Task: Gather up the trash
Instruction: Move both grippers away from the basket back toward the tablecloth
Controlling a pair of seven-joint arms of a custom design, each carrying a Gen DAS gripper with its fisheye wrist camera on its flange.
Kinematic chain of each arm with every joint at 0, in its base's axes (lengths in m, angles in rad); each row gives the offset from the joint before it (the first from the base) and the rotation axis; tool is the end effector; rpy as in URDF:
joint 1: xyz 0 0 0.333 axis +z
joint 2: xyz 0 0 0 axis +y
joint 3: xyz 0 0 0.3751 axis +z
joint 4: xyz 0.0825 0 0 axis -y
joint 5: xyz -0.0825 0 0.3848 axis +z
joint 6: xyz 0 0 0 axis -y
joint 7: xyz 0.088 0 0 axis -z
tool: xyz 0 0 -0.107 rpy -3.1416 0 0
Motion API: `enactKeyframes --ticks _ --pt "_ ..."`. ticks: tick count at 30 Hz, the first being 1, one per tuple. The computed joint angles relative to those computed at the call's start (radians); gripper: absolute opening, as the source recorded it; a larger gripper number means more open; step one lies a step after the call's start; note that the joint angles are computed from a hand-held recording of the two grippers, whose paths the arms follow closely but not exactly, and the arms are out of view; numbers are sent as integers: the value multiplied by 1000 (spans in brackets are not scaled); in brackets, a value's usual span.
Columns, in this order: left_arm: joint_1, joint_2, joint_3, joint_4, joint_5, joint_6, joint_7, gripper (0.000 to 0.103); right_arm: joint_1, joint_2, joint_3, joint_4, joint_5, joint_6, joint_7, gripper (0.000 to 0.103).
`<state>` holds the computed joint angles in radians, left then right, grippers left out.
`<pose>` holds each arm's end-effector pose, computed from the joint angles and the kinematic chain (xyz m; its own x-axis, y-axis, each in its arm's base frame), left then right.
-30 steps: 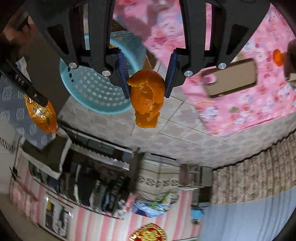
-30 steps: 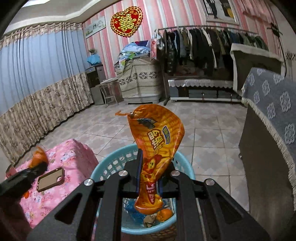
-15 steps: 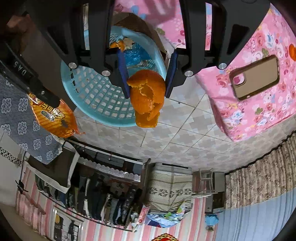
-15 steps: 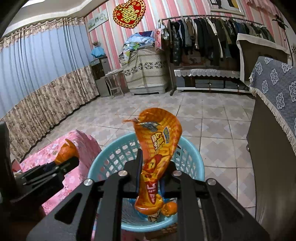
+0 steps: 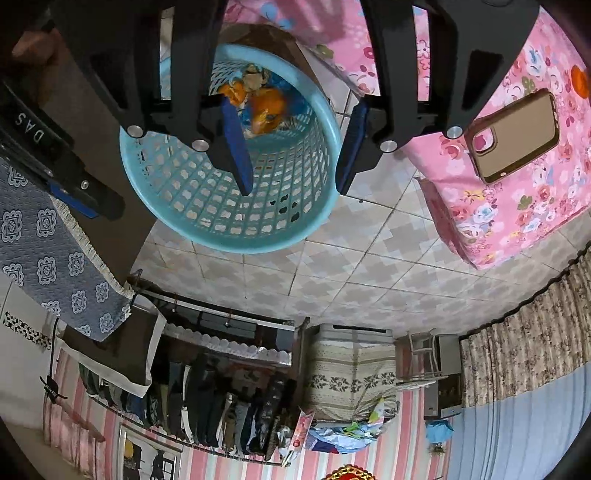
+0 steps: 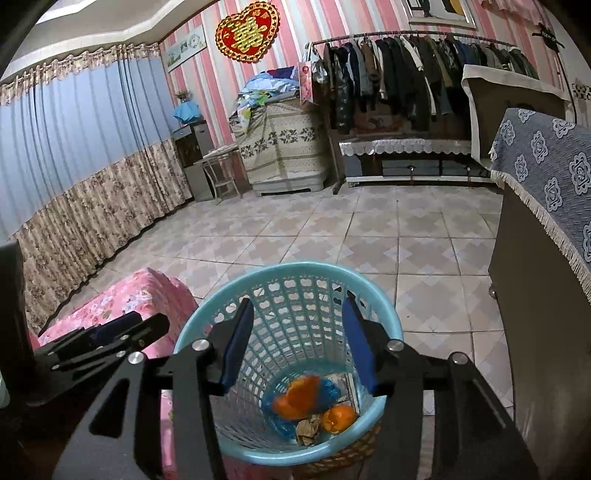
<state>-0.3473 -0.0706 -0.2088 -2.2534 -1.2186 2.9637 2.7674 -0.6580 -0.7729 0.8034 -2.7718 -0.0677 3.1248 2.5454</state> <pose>0.4831 -0.2282 0.5092 -0.6221 -0.7762 0.1025 -0.5357 0.3265 -0.7787 0.3616 0.1058 0.5155 -0.4764 -0.8449 -0.2432 -0.3501 0.4361 -0.8290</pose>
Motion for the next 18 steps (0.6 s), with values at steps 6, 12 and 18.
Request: enactKeyframes --ticks 6,12,18 --pt "6 -15 11 -7 12 1 -21 45 2 1 -3 -5 0 9 -6 50" --pt "13 -57 37 -43 70 3 -22 45 -3 -1 4 11 -11 -6 -24 50" --pt "67 -153 135 -115 209 52 -96 49 -80 -39 124 114 -68 -86 -6 68"
